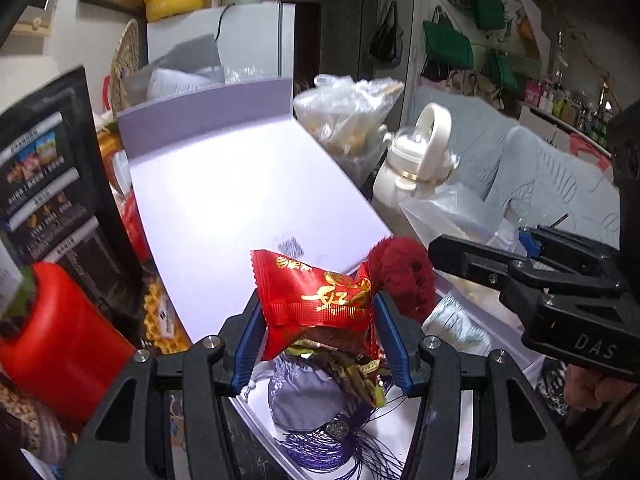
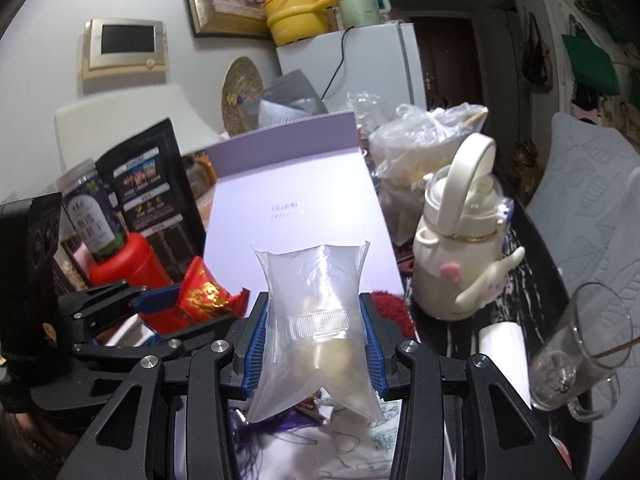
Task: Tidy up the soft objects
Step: 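Carry the red candy packet and clear bun bag with both grippers to the lavender box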
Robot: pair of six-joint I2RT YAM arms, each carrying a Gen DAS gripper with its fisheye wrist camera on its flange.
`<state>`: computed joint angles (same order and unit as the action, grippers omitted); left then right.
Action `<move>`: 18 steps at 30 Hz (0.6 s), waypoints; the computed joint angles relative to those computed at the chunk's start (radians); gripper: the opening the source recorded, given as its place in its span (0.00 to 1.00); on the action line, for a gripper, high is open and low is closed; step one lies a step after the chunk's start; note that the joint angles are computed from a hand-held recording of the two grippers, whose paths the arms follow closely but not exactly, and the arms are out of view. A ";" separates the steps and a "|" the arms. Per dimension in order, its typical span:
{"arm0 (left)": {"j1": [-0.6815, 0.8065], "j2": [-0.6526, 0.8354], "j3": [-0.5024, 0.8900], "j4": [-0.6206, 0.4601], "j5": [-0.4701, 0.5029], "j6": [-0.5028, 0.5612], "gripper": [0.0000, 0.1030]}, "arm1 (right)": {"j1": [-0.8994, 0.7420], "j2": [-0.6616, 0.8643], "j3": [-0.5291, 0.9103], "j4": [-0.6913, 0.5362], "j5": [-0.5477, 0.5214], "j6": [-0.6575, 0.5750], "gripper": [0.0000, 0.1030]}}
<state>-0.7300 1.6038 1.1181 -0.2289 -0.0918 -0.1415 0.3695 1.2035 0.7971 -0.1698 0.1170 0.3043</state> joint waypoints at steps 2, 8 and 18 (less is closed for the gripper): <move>-0.004 0.018 -0.003 0.004 -0.013 0.000 0.52 | -0.004 0.018 -0.003 0.011 -0.009 -0.010 0.40; -0.011 0.076 0.001 0.000 -0.034 -0.001 0.52 | -0.016 0.073 -0.004 0.029 -0.020 -0.032 0.40; -0.008 0.161 0.024 -0.054 -0.081 -0.018 0.52 | -0.023 0.122 -0.003 0.043 -0.049 -0.035 0.40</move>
